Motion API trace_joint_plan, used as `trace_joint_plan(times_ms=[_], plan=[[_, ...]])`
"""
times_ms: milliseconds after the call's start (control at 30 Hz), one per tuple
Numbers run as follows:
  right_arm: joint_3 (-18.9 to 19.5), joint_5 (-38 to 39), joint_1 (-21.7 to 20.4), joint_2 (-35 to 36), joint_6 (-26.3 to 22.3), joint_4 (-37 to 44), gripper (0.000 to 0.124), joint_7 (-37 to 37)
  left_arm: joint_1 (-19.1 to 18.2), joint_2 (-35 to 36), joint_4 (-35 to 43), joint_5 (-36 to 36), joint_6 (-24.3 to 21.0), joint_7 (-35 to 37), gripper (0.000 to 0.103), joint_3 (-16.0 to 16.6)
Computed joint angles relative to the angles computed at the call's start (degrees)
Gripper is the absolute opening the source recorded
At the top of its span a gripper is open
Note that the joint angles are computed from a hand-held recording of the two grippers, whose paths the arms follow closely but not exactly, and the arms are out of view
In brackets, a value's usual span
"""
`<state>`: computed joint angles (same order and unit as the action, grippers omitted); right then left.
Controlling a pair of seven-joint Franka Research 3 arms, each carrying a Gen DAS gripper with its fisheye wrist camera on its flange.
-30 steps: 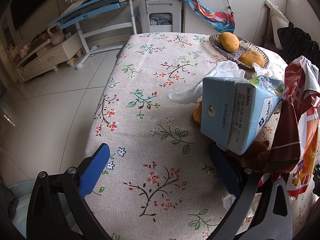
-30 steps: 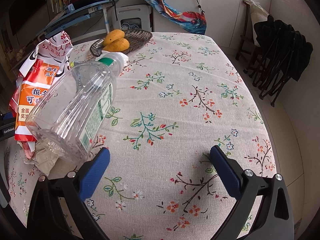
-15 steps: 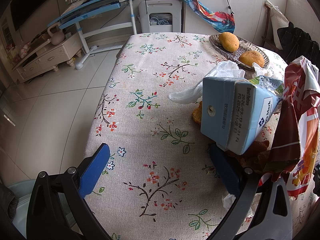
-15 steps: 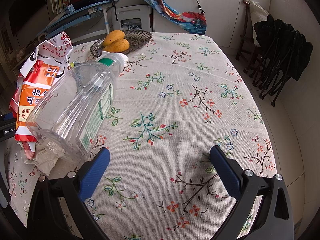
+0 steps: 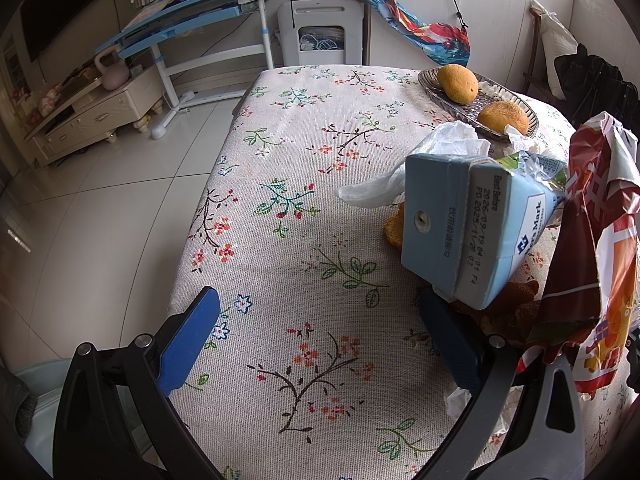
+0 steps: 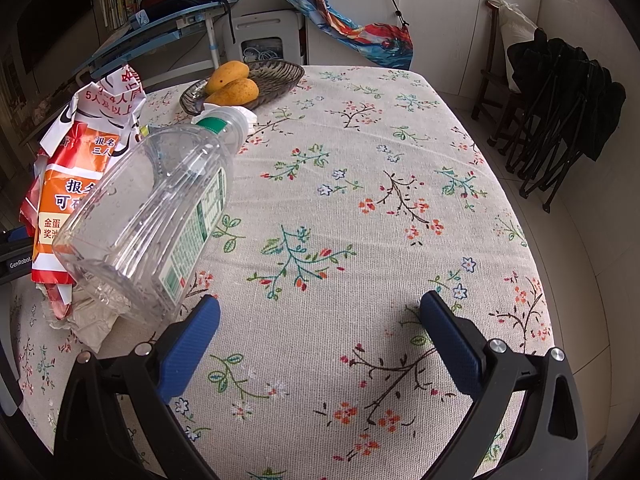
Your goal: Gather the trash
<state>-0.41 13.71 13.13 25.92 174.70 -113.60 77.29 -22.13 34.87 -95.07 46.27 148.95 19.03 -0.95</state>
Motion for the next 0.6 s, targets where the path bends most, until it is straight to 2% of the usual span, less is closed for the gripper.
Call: trace_joint_plan(times_ms=[233, 333, 433, 600], plan=[[-1.4, -1.05, 1.31, 0.21, -0.45, 0.43, 0.096, 1.02, -0.02, -0.03, -0.06, -0.01, 0.03, -0.01, 0.096, 0.03], [-0.36, -0.62, 0.37, 0.3, -0.39, 0.58, 0.096, 0.62, -0.01, 0.0, -0.01, -0.03, 0.02, 0.02, 0.096, 0.02], [3.88, 2.21, -3.58, 0.04, 0.13, 0.2, 0.096, -2.17, -0.02, -0.03, -0.06, -0.02, 0.02, 0.01, 0.096, 0.03], [16.82, 12.39, -15.0, -0.97, 1.74, -2.08, 0.096, -13.64, -0.03, -0.05, -0.09, -0.01, 0.04, 0.0, 0.096, 0.04]])
